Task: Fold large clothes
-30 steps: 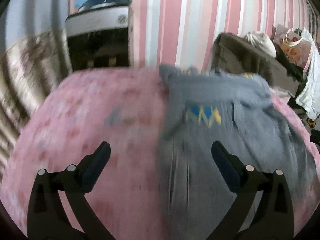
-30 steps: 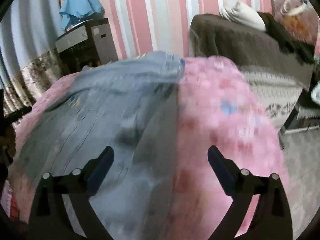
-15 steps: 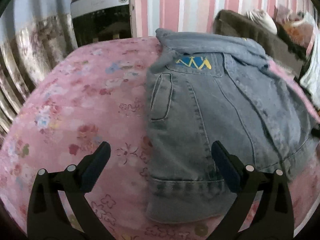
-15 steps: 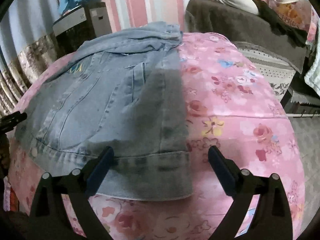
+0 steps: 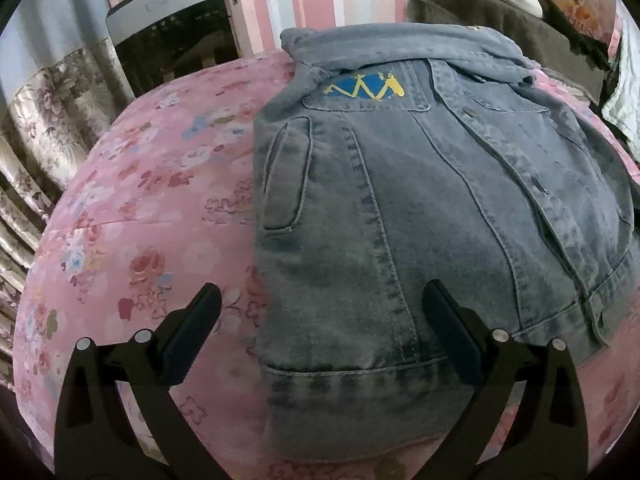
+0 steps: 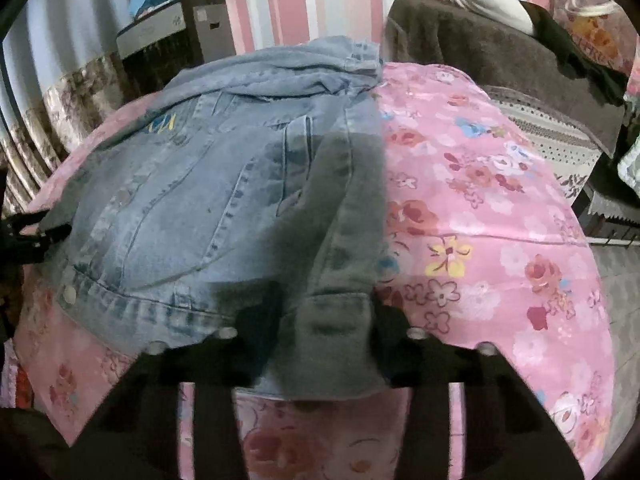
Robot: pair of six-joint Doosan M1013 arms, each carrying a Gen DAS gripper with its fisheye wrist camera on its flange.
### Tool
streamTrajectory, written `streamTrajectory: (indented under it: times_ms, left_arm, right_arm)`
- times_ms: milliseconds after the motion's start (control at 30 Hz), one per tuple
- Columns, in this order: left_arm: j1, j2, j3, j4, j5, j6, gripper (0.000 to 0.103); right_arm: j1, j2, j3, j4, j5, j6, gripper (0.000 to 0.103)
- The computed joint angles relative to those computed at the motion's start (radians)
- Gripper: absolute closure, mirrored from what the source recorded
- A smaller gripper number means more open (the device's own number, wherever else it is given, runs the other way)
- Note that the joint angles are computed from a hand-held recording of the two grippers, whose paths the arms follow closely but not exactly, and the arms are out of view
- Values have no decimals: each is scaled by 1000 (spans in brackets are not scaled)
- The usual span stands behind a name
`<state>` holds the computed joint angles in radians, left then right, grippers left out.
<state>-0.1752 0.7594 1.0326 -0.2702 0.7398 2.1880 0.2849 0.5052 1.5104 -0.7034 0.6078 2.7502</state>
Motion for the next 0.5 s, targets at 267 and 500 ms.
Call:
streamTrajectory:
  times_ms: [267, 500]
  left_arm:
    - [10, -19, 31, -197, 14, 177, 87]
    - [60, -51, 42, -432, 54, 343, 96]
  right_arm:
    - [11, -16, 21, -64, -73, 64, 86]
    - [27, -70, 63, -177, -176, 169, 89]
